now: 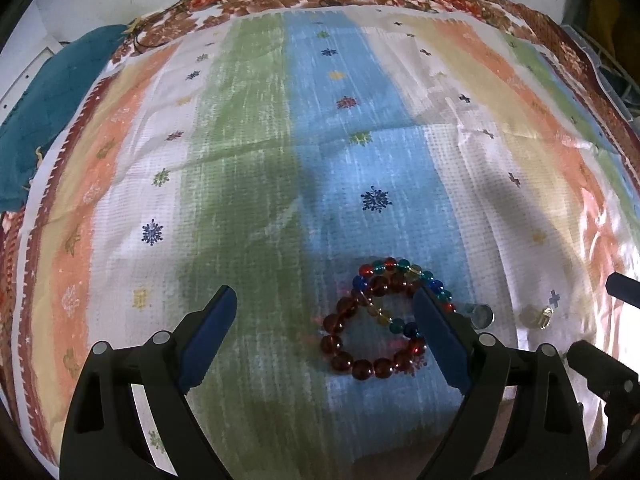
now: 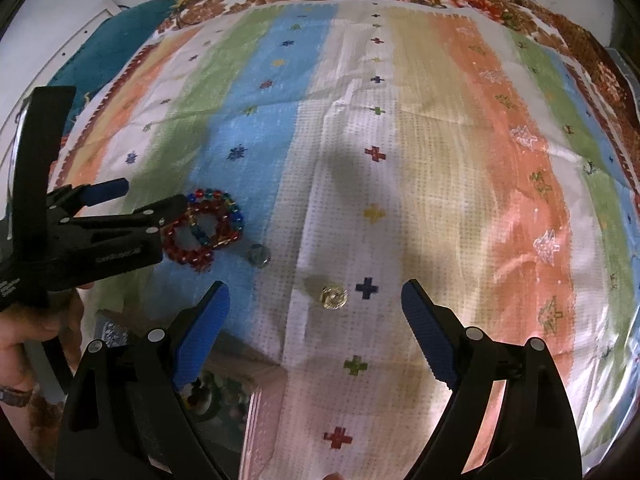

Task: Organize jewelry
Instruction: 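Move the open left tool to the multicolor bracelet while the right tool approaches the gold ring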

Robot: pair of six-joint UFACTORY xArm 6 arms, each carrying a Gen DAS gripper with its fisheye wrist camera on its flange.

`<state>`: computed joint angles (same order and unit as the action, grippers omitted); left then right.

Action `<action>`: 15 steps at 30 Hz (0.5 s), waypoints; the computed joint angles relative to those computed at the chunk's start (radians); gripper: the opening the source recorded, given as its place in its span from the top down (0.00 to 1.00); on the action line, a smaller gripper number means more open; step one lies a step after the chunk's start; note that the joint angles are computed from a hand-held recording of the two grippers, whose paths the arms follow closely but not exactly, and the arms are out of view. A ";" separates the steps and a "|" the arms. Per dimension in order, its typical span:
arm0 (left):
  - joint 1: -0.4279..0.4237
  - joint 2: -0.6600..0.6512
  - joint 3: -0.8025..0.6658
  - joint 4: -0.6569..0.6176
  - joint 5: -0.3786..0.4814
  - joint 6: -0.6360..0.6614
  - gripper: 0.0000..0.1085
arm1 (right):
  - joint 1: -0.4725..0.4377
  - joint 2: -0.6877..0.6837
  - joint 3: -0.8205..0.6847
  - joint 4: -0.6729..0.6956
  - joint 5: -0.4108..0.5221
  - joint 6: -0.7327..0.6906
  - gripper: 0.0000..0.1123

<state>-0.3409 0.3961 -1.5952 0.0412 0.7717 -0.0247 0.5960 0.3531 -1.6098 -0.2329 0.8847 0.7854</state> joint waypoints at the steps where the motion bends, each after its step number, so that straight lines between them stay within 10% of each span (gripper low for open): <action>1: -0.001 0.007 -0.007 0.002 0.003 -0.001 0.19 | -0.002 0.005 -0.004 0.001 0.001 -0.001 0.22; 15: 0.005 0.082 -0.091 -0.022 0.063 0.031 0.35 | -0.026 0.052 -0.033 0.068 0.003 -0.079 0.22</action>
<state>-0.3360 0.4781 -1.6858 0.0193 0.8343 0.0059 0.5701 0.4055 -1.6423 -0.1647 0.8873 0.7066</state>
